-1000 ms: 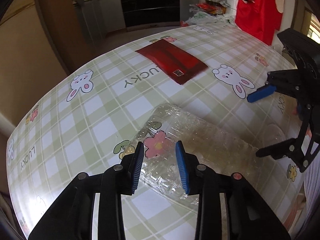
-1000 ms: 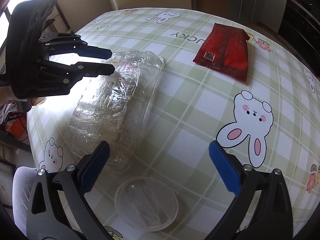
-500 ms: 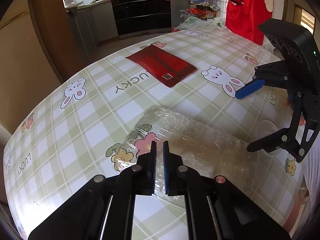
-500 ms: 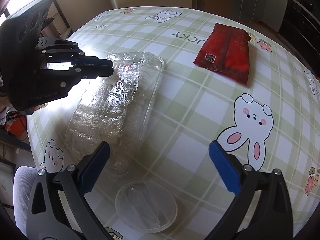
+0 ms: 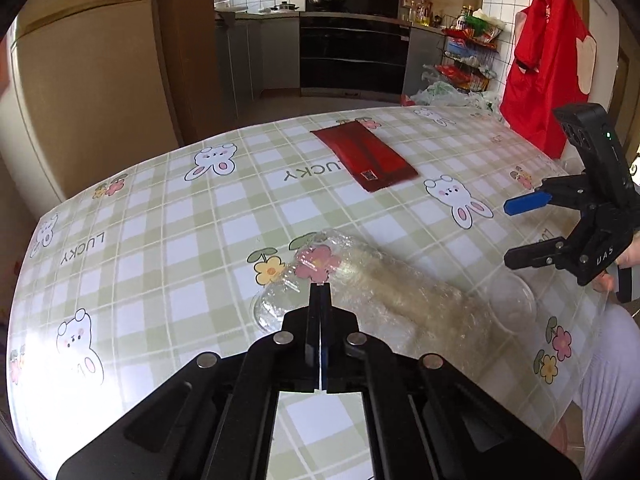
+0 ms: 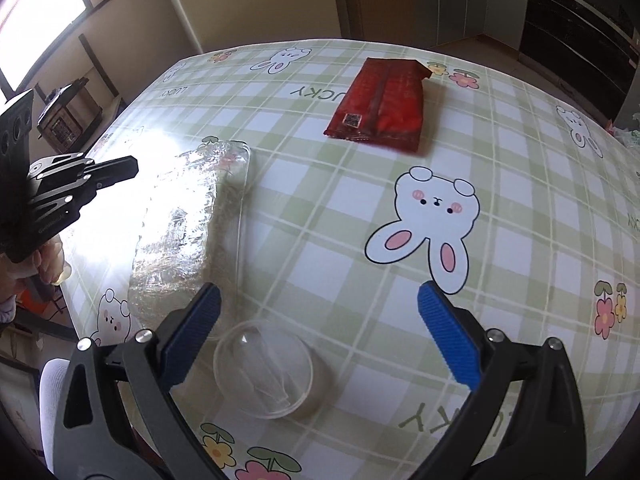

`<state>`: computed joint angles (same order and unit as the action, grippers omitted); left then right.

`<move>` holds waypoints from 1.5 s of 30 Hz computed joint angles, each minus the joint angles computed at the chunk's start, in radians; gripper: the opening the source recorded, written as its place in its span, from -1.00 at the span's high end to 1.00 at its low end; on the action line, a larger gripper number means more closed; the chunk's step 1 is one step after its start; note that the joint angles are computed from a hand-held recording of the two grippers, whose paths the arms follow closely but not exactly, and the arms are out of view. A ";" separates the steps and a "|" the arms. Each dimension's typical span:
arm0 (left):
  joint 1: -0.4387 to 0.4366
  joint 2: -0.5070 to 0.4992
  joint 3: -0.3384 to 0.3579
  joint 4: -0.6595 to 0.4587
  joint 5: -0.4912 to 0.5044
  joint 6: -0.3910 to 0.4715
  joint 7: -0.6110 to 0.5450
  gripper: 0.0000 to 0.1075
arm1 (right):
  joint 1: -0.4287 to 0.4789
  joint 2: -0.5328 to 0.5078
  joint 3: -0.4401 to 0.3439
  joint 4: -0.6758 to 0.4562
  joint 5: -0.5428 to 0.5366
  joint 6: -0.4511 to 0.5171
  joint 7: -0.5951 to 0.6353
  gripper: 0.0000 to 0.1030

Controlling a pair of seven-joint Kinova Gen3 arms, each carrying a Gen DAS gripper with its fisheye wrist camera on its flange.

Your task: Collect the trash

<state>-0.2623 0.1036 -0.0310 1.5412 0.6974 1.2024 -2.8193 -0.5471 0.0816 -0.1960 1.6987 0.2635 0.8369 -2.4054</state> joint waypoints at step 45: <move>-0.056 -0.002 -0.041 0.077 -0.042 0.206 0.384 0.10 | -0.154 0.144 0.021 -0.153 0.109 0.220 0.084 -0.87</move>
<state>-0.3179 0.1012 -0.0717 1.6181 0.6550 1.4087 -2.4357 -0.7011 0.2260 -0.1751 1.5453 0.3727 1.0571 -2.3212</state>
